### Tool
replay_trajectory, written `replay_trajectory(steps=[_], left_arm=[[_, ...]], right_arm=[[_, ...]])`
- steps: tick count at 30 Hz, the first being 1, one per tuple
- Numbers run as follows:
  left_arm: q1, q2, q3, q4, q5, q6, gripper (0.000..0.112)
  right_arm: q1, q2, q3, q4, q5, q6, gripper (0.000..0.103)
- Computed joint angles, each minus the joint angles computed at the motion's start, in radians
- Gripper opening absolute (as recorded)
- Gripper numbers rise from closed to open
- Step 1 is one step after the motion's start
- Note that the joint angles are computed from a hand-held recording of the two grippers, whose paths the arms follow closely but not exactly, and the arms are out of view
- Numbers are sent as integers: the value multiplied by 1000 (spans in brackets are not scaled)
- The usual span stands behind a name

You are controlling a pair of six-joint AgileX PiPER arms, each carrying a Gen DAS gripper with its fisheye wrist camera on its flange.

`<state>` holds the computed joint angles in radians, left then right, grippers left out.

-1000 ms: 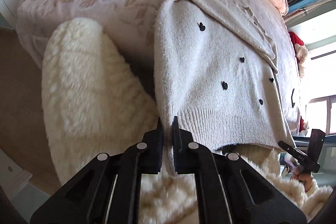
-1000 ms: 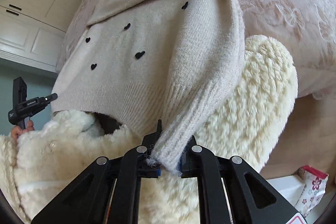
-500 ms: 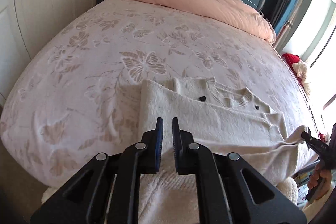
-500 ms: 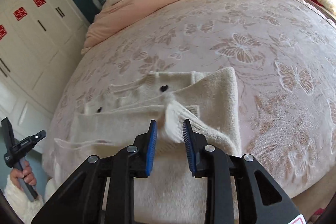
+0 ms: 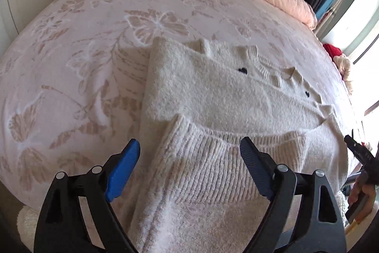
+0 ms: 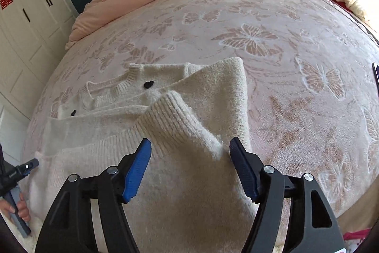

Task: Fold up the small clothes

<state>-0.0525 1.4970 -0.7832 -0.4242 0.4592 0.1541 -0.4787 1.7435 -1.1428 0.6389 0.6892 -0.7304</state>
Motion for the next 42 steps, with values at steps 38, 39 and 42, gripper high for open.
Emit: replay_trajectory(steps=[38, 39, 42], left_arm=[[-85, 71, -240, 359, -36, -498, 21], [-121, 42, -202, 322, -47, -494, 22], [-255, 71, -157, 357, -63, -584, 24]], right_arm=[[167, -12, -73, 173, 88, 28, 18], [226, -4, -47, 224, 118, 4, 17], [430, 22, 13, 243, 63, -5, 12]])
